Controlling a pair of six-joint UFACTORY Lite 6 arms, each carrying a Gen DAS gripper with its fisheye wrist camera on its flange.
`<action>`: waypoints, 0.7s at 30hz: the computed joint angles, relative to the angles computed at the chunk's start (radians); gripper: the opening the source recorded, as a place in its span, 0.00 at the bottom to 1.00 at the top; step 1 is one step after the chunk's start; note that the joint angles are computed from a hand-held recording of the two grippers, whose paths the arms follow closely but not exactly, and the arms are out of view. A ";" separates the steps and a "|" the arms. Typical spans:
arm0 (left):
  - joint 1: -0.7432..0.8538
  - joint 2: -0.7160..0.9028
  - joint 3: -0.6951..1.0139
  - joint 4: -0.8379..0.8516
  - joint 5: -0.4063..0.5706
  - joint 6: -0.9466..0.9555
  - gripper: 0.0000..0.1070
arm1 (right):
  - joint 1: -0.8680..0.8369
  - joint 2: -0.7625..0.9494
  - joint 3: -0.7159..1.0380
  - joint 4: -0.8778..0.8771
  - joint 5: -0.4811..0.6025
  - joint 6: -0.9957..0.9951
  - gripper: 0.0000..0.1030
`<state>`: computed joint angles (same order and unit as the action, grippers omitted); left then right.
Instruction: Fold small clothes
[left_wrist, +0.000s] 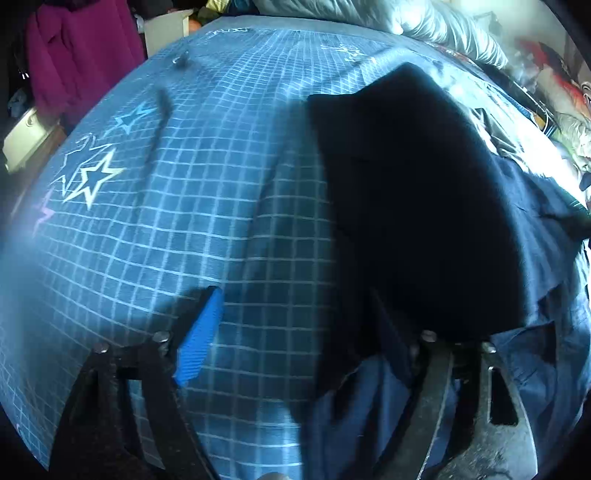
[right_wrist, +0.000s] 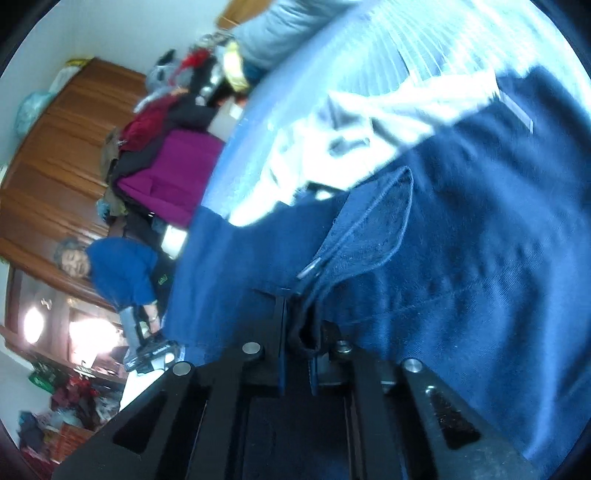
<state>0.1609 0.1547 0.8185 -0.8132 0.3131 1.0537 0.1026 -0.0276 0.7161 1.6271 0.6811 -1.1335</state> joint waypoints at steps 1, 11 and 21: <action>0.030 0.000 -0.005 -0.065 0.022 0.073 0.79 | -0.011 -0.067 -0.023 -0.030 -0.008 0.021 0.09; 0.059 0.006 -0.016 -0.165 0.029 0.193 0.86 | -0.133 -0.279 -0.143 -0.541 -0.068 0.321 0.08; 0.205 -0.303 -0.215 -0.058 0.129 0.217 0.81 | -0.193 -0.378 -0.258 -0.514 -0.068 0.278 0.41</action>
<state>0.3662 -0.1486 0.6040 -0.8709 0.4418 1.2705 -0.0906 -0.4058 0.4585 1.1128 0.6129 -0.8555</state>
